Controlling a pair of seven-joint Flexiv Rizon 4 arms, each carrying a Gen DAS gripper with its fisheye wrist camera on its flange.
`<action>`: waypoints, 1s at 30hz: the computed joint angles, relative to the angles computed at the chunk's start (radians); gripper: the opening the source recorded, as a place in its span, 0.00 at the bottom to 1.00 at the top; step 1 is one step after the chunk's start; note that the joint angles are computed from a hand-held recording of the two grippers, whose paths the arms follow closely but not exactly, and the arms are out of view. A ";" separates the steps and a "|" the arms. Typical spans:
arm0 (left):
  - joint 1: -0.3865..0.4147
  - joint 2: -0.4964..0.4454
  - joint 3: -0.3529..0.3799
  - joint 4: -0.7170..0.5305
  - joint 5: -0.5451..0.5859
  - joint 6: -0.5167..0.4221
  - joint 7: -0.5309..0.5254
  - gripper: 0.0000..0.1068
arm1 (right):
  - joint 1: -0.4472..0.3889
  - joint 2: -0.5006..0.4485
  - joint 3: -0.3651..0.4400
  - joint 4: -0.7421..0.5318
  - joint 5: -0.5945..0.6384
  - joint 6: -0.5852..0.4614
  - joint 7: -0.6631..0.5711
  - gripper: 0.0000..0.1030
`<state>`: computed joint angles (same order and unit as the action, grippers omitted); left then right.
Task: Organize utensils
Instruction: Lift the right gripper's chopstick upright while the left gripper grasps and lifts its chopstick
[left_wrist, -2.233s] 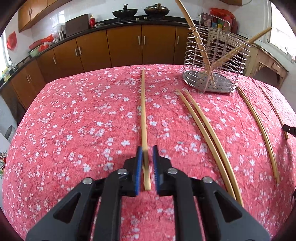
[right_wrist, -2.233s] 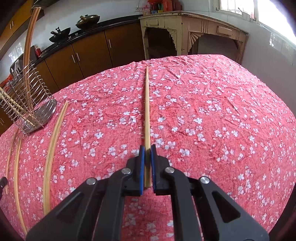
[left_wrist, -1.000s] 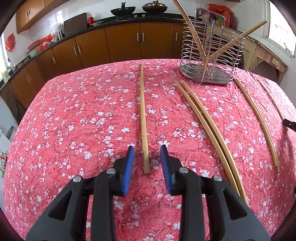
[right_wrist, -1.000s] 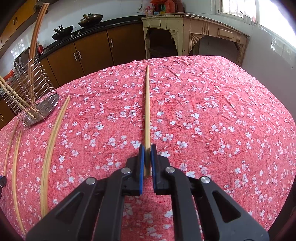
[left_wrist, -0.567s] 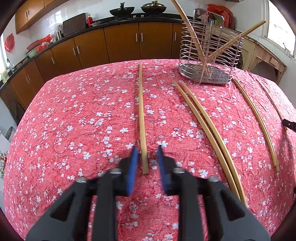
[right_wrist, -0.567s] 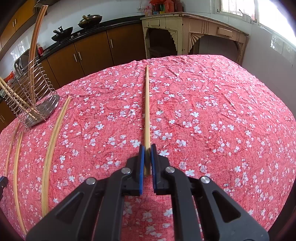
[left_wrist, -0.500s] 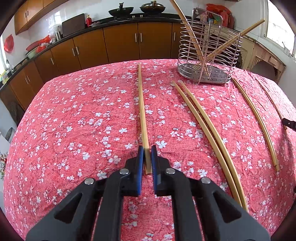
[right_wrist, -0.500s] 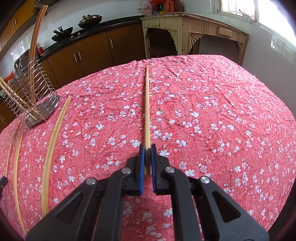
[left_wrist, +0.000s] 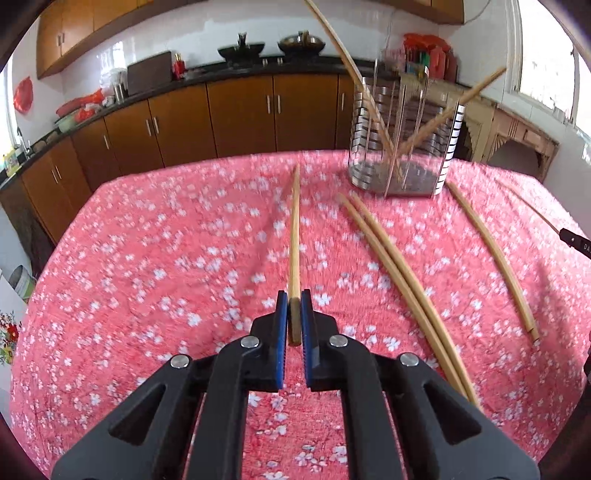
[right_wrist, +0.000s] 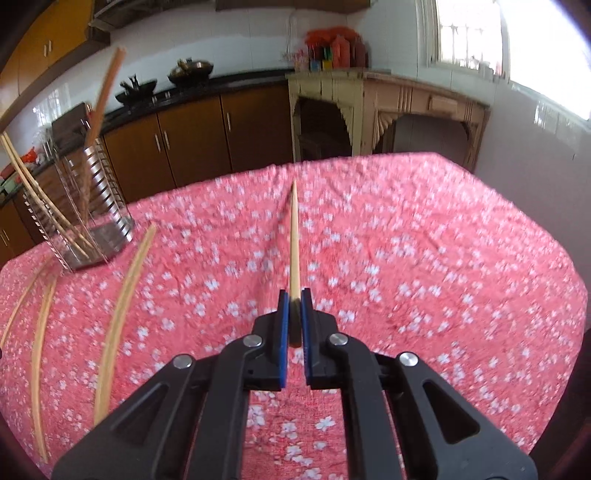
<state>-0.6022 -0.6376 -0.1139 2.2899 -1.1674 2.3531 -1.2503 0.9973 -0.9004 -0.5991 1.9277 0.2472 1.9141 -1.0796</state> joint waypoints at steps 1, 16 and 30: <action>-0.003 0.004 0.004 0.009 0.014 0.023 -0.017 0.07 | 0.010 -0.001 -0.014 0.005 0.007 0.016 -0.003 0.07; 0.033 0.038 -0.004 0.032 0.099 0.264 -0.138 0.06 | 0.075 0.042 -0.056 -0.012 0.173 0.123 -0.163 0.07; 0.045 0.051 -0.017 0.039 0.106 0.381 -0.158 0.06 | 0.050 0.112 0.012 -0.056 0.265 0.197 -0.326 0.07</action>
<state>-0.5575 -0.5867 -0.1310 2.3287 -1.0616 2.7344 -1.4087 1.0468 -0.7888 -0.5867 1.8716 0.5121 2.1107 -1.4054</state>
